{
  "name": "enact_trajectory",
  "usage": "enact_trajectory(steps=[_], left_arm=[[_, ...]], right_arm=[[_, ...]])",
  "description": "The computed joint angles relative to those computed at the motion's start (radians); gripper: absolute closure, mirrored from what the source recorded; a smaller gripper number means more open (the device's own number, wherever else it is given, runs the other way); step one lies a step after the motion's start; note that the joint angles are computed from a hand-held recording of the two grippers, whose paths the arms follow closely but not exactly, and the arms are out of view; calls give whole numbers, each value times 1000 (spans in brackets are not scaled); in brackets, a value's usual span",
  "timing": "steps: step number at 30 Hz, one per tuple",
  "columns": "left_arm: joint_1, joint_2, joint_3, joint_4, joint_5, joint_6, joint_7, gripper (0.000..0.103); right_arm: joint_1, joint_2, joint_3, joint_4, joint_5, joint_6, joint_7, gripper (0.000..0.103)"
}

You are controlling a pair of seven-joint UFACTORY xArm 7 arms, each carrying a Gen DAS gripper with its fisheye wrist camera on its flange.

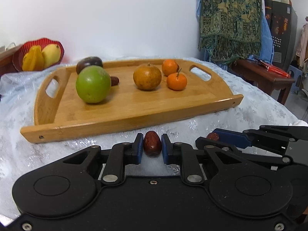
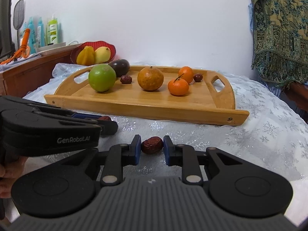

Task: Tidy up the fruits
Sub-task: 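Carry the date with the left gripper over the tray while the right carries its date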

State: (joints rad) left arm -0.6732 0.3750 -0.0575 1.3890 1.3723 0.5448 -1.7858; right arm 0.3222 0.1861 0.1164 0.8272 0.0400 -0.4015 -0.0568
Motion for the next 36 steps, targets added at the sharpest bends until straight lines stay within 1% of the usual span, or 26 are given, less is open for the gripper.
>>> enact_trajectory(steps=[5, 8, 11, 16, 20, 27, 31, 36], left_arm=[[-6, -12, 1, -5, 42, 18, -38, 85], [-2, -25, -5, -14, 58, 35, -55, 85], [5, -37, -11, -21, 72, 53, -68, 85], [23, -53, -19, -26, 79, 86, -87, 85], [40, -65, -22, -29, 76, 108, -98, 85], [69, -77, -21, -26, 76, 136, -95, 85], [89, -75, -18, -18, 62, 131, -96, 85], [105, -66, -11, -6, 38, 126, -89, 85]], right_arm=[[32, 2, -20, 2, 67, -32, -33, 74], [33, 5, -18, 7, 85, -47, -38, 74], [24, 10, -12, 23, 82, -52, -26, 74], [32, 28, -19, 71, 90, -58, -48, 74], [25, 44, -19, 112, 77, -51, -51, 74], [23, 83, -29, 191, 92, -14, -29, 74], [23, 106, -40, 232, 95, 9, -13, 74], [50, 134, -74, 281, 125, 35, -17, 74]])
